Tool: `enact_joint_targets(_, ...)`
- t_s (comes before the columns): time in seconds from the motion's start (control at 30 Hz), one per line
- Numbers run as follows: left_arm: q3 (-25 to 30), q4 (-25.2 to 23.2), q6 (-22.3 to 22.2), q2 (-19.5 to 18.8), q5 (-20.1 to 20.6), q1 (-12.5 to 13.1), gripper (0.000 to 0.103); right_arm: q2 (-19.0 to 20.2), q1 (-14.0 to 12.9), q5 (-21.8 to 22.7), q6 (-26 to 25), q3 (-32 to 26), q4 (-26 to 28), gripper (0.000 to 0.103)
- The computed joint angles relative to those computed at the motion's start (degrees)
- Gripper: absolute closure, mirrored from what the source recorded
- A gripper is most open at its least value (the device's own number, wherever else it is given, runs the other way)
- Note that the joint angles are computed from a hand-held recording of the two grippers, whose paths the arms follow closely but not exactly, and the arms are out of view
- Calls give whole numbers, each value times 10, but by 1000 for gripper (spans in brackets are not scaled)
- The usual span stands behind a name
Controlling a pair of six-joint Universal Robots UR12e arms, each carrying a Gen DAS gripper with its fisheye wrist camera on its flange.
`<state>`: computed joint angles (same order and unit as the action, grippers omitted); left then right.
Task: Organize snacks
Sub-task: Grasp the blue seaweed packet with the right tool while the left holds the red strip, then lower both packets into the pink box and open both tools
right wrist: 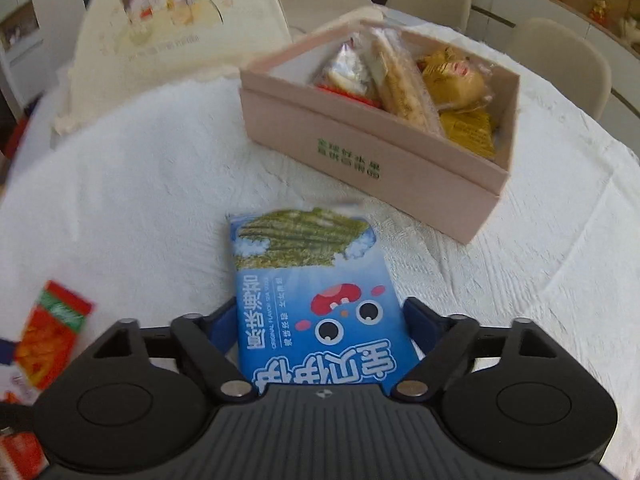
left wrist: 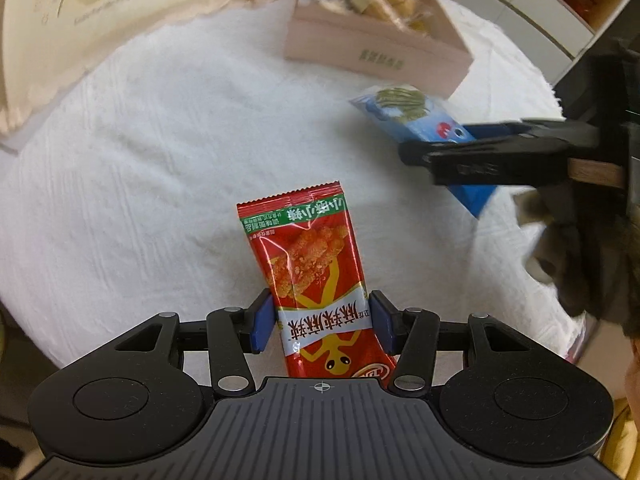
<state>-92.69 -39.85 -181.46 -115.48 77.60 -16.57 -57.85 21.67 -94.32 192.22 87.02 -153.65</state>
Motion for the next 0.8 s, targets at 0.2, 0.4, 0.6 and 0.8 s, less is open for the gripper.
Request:
enact_joint_targets(0.2,36,23,36,-5,-25,0,47,-56,-4,5,14,44,-95,22)
enact_joint_targets(0.4,151,85,73,-59,-28,3,47,-72,8,-94,18,39,-149,21)
enact_joint_targets(0.6,361,8,71,-188,-117,10,44,-66,18,-181,74,15,-93,21)
enact_joint_targets(0.8,499,-120,21,-296,-190,20,48,-44,21,-221,91,-35,-6,21)
